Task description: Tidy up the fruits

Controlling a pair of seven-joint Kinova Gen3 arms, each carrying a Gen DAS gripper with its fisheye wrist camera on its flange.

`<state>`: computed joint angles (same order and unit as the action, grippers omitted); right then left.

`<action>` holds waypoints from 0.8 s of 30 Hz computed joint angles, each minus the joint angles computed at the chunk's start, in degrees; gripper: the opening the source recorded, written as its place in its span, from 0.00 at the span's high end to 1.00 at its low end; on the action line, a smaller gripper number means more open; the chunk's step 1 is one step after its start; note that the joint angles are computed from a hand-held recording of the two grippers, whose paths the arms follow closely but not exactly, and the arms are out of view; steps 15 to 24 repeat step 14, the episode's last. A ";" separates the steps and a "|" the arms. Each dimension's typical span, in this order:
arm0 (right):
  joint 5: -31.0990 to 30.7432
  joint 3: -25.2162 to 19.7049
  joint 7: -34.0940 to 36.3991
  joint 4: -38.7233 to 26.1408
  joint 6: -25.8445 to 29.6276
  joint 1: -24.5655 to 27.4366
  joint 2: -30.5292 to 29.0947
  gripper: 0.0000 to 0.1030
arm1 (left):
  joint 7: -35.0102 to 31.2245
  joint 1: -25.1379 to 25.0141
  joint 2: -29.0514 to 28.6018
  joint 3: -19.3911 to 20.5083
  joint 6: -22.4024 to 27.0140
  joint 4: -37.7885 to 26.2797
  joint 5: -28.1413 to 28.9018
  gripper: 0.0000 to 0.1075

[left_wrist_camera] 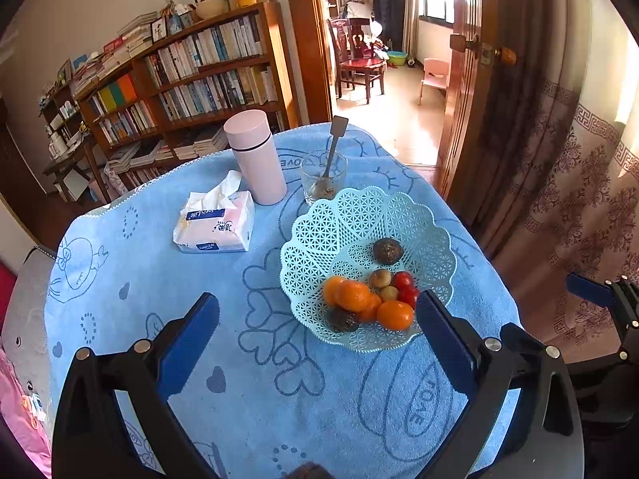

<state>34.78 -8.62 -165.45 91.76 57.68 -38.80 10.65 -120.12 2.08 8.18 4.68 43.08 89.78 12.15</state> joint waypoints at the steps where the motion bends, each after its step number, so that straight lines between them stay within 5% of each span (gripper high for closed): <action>1: -0.07 -0.05 0.10 -0.02 -0.04 -0.01 0.02 0.03 | -0.01 -0.04 0.04 -0.03 0.15 -0.09 -0.02 0.09; 24: -6.63 -0.65 5.20 -1.12 -3.23 0.94 2.92 0.03 | 1.02 -1.66 1.06 -1.68 3.77 0.03 -1.03 0.09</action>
